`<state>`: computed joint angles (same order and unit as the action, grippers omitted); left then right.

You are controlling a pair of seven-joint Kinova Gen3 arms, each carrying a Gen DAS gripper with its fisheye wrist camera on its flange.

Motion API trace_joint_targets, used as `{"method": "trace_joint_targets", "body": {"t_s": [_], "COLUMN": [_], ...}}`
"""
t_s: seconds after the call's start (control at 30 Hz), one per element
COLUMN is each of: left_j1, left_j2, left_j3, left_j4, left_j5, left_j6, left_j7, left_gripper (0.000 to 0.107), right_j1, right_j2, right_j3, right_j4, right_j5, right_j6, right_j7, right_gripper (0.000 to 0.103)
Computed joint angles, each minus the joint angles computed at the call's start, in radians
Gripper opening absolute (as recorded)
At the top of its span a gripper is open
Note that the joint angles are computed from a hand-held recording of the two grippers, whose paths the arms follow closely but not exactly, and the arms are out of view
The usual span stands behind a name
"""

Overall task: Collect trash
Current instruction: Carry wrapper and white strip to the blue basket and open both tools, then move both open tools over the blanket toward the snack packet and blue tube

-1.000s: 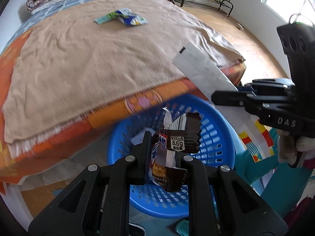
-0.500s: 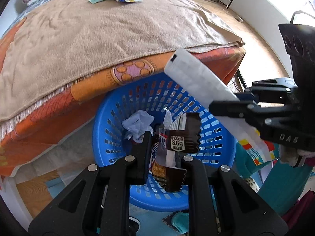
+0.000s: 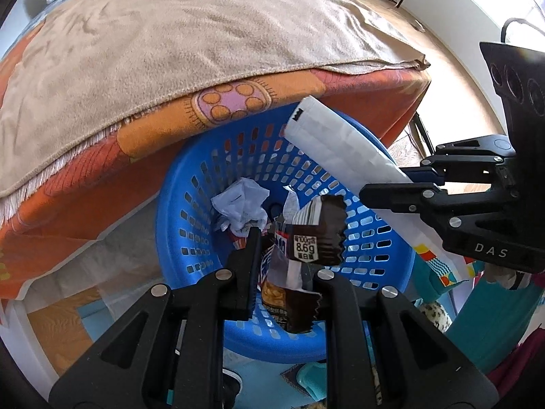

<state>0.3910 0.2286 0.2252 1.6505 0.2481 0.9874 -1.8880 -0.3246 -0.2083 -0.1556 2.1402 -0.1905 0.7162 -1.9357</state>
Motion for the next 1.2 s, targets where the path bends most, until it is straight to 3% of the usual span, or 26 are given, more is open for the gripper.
{"method": "trace_joint_targets", "body": {"t_s": [0.13, 0.2, 0.23, 0.27, 0.33, 0.77, 1.2], "left_j1": [0.003, 0.004, 0.003, 0.002, -0.001, -0.006, -0.004], "left_j2": [-0.002, -0.003, -0.005, -0.008, -0.01, -0.012, -0.023], "left_j3": [-0.003, -0.004, -0.004, -0.005, -0.005, -0.009, -0.012], "left_j4": [0.001, 0.003, 0.004, 0.007, 0.008, 0.002, -0.021], "left_j5": [-0.008, -0.013, -0.013, -0.014, -0.013, -0.027, -0.046], "left_j6": [-0.006, -0.007, -0.009, -0.014, -0.013, -0.014, -0.037], "left_j7": [0.011, 0.018, 0.019, 0.02, 0.017, 0.042, 0.064], "left_gripper": [0.015, 0.026, 0.034, 0.036, 0.036, 0.036, 0.036], "right_j1": [0.002, 0.002, 0.003, 0.004, 0.005, 0.017, 0.051], "right_j2": [0.005, 0.005, 0.005, 0.005, 0.0, -0.004, -0.009], "right_j3": [-0.002, -0.004, -0.005, -0.005, -0.009, -0.018, -0.11], "right_j4": [0.0, 0.0, 0.0, 0.001, 0.004, 0.0, -0.036], "right_j5": [0.005, 0.005, 0.008, 0.01, 0.017, 0.055, 0.314], "right_j6": [0.006, 0.008, 0.008, 0.006, -0.001, 0.007, 0.057], "right_j7": [-0.012, -0.016, -0.021, -0.024, -0.035, -0.074, -0.35], "right_gripper": [0.013, 0.02, 0.029, 0.039, 0.044, 0.044, 0.046]}}
